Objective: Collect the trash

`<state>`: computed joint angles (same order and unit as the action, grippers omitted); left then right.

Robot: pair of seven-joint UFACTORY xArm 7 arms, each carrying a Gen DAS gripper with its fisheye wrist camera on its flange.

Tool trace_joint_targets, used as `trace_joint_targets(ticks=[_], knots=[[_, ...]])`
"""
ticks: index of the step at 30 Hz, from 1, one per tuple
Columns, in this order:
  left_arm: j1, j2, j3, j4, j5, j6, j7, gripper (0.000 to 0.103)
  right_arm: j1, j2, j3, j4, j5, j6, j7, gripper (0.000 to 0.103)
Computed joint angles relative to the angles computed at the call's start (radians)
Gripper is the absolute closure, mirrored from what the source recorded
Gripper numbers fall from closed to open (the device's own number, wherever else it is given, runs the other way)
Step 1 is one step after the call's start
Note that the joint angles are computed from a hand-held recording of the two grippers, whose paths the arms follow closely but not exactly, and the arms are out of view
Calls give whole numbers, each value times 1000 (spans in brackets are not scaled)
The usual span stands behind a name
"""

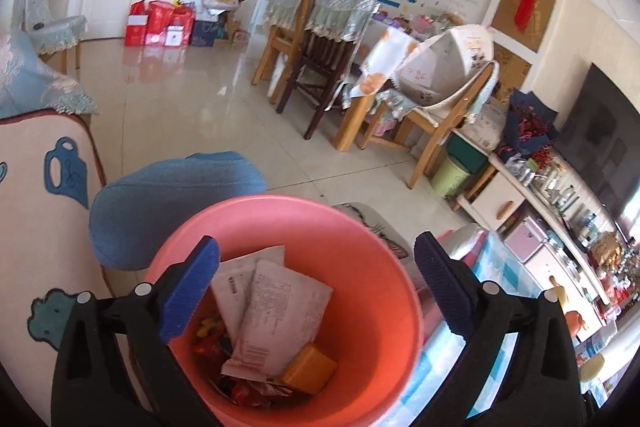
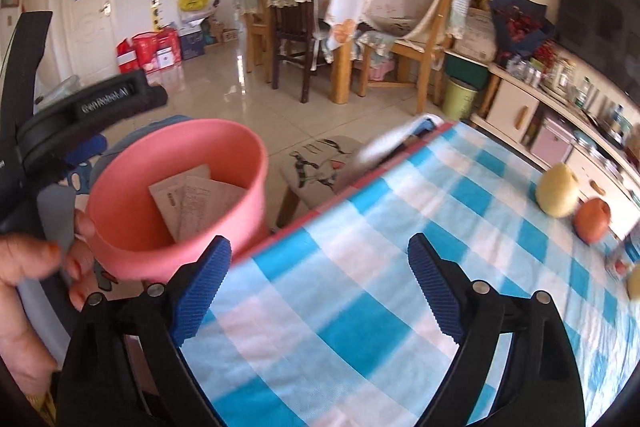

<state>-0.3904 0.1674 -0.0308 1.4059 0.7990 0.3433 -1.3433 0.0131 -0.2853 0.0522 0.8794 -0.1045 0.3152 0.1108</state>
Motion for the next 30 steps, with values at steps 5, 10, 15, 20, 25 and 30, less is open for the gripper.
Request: trace_joint_targets(ticks=[5, 10, 15, 20, 25, 30], knots=[[-40, -12, 21, -12, 184, -95, -121, 4, -25, -117, -46, -94, 48, 26, 7, 13], [-68, -10, 24, 7, 421, -168, -301, 4, -102, -222, -55, -174, 38, 27, 42, 11], [-90, -7, -27, 45, 560, -132, -300, 4, -172, -313, -74, -241, 25, 30, 59, 11], [-118, -21, -77, 39, 507, -93, -159, 4, -253, -393, -79, -294, -7, 14, 60, 10], [-156, -37, -119, 34, 407, -51, -6, 4, -304, -457, -108, -325, -17, 16, 33, 10], [-192, -40, -150, 41, 273, -29, 119, 4, -364, -505, -130, -346, -24, -6, 8, 10]])
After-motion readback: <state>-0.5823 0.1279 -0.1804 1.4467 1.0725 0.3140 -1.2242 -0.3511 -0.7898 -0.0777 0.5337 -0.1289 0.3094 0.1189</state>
